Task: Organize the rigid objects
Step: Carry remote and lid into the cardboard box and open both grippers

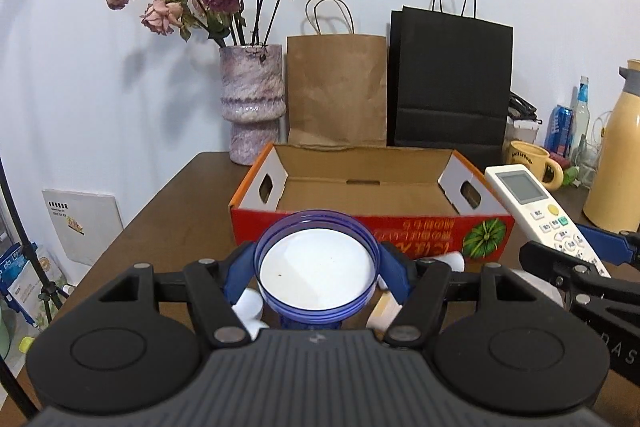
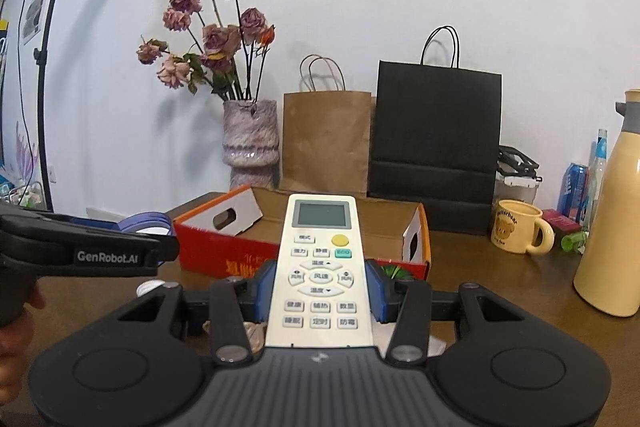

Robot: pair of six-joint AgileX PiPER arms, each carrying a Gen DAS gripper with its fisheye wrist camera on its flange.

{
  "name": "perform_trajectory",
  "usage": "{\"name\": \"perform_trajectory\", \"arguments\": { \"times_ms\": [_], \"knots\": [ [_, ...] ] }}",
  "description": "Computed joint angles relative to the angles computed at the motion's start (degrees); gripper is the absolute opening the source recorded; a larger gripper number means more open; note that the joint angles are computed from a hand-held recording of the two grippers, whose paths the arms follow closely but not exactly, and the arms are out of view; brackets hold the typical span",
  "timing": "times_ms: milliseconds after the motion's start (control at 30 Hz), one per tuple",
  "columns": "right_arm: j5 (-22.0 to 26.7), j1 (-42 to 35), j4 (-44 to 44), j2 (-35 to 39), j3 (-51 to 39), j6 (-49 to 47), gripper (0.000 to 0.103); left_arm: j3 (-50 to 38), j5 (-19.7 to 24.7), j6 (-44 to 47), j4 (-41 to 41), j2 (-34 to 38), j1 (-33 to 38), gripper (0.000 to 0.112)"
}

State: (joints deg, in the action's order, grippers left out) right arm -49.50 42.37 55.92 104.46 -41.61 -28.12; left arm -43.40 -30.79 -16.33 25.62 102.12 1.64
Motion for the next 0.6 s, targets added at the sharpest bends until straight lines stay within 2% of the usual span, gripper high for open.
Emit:
{"name": "perform_trajectory", "arguments": {
  "times_ms": [300,600],
  "knots": [
    [3.88,-4.86,-3.42,-0.58,-3.25,-0.54,0.045,-6.82,4.69,0.06,-4.15,2.57,-3.05,0.068],
    [7.87,-10.15,-6.98,2.04,-9.38,-1.04,0.045,-16.65,9.08,1.19,-9.36,7.61,-5.46,0.068]
  ]
}}
